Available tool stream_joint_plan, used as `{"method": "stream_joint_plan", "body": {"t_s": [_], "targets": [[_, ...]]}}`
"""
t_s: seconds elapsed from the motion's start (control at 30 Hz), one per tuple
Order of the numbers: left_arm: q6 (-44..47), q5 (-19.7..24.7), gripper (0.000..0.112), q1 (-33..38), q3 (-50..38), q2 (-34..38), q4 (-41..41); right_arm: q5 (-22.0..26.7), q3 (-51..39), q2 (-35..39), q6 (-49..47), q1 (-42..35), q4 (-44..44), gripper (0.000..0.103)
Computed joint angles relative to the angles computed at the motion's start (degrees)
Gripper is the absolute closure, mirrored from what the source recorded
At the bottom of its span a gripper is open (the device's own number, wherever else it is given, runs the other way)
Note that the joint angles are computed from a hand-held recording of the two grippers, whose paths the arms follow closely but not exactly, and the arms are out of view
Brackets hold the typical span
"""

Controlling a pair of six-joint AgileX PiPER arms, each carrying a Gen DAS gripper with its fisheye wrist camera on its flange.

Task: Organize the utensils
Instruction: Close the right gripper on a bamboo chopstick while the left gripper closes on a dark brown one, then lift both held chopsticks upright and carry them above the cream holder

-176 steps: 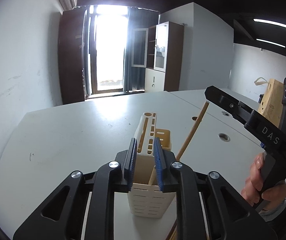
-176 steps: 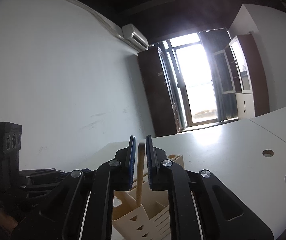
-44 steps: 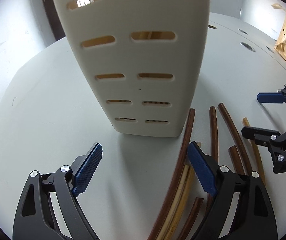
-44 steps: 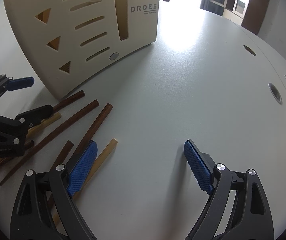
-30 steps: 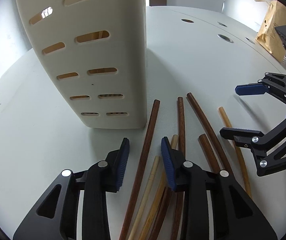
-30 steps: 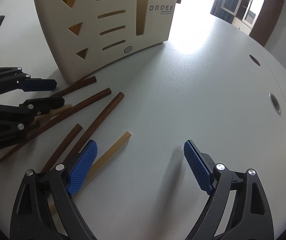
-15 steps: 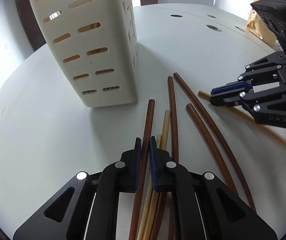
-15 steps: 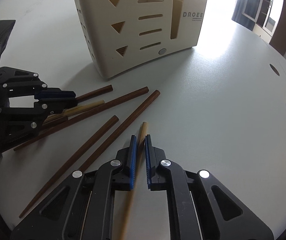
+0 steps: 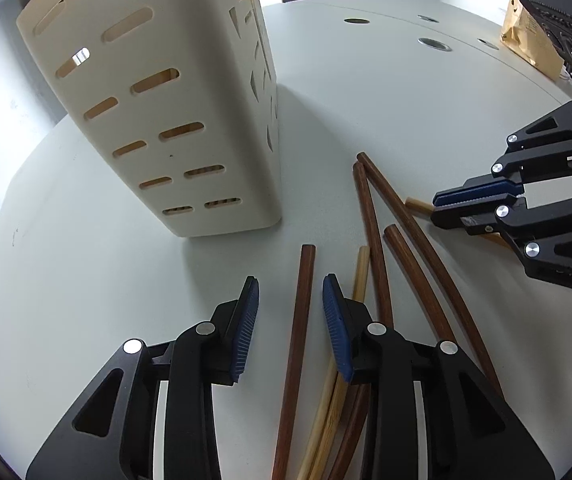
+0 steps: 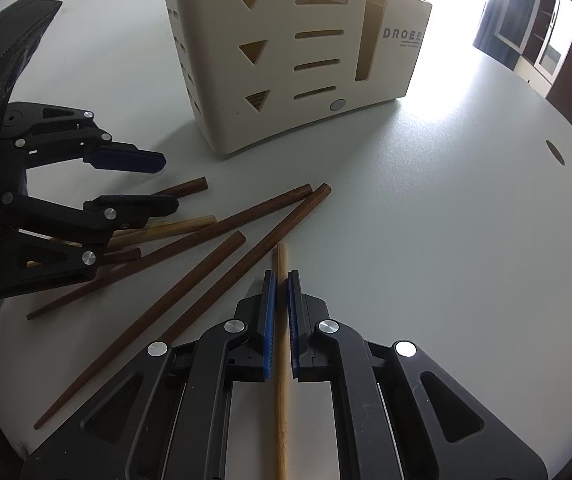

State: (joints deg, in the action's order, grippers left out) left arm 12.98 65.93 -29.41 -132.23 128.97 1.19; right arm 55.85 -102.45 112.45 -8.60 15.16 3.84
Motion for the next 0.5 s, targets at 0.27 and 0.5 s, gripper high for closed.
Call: {"method": "stream_joint_plan", "body": {"t_s": [0.27,0.5], "targets": [[1.50,-6.54,0.105,0.19,5.63,-2.21,-1.50,-7.89,6.26,-3.74,-6.41,-3.32,11.21,0.096],[1.38,-14.23,0.105,2.00,15.46,-12.09,-5.79,-26.02,18.42,-15.94,-13.91,-4.32,19.31,0.096]]}}
